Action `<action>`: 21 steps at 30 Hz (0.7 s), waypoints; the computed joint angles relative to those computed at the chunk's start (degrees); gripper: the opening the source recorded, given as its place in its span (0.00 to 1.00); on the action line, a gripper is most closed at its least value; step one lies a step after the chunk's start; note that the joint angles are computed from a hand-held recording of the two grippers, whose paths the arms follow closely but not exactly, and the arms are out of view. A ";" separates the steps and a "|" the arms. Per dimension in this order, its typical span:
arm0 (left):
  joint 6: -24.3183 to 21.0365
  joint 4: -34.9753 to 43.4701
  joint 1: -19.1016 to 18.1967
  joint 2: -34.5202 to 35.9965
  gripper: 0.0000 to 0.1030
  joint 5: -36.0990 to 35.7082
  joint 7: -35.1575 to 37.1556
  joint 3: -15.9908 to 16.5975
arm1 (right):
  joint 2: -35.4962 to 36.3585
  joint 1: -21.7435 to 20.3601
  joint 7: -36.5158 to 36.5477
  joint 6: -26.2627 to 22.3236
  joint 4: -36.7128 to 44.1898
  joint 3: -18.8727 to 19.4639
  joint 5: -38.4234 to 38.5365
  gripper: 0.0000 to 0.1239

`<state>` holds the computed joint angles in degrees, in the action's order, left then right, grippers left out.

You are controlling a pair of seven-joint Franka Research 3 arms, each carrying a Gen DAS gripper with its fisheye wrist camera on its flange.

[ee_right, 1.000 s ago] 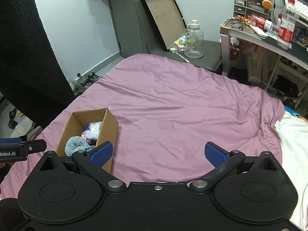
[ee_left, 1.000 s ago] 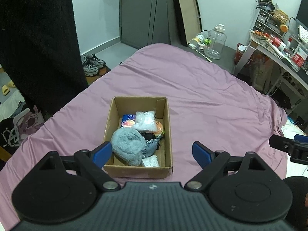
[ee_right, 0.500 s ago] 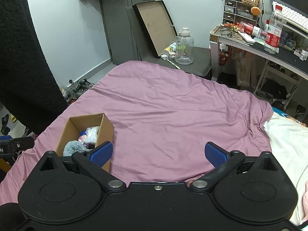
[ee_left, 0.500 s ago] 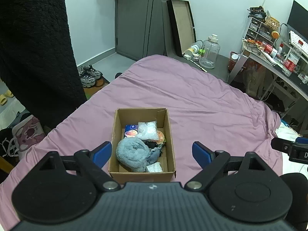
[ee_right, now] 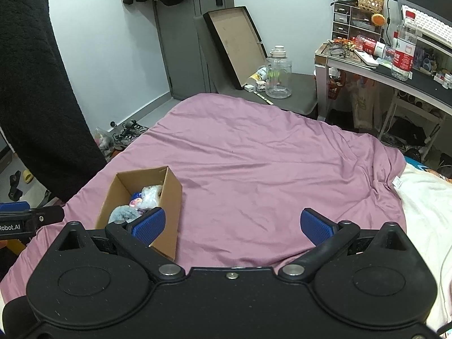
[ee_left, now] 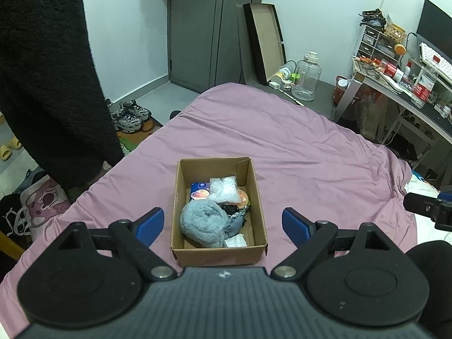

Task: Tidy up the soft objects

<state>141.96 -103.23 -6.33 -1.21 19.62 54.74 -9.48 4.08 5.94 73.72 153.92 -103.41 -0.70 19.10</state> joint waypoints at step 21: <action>4.54 -7.16 0.08 -4.54 0.87 2.54 -3.34 -0.49 | -4.48 0.81 -8.23 4.69 -7.49 0.18 7.13 0.83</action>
<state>146.50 -110.40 -6.26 -5.75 22.16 51.40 -9.98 -0.40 6.75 65.49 158.61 -110.90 -0.52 26.22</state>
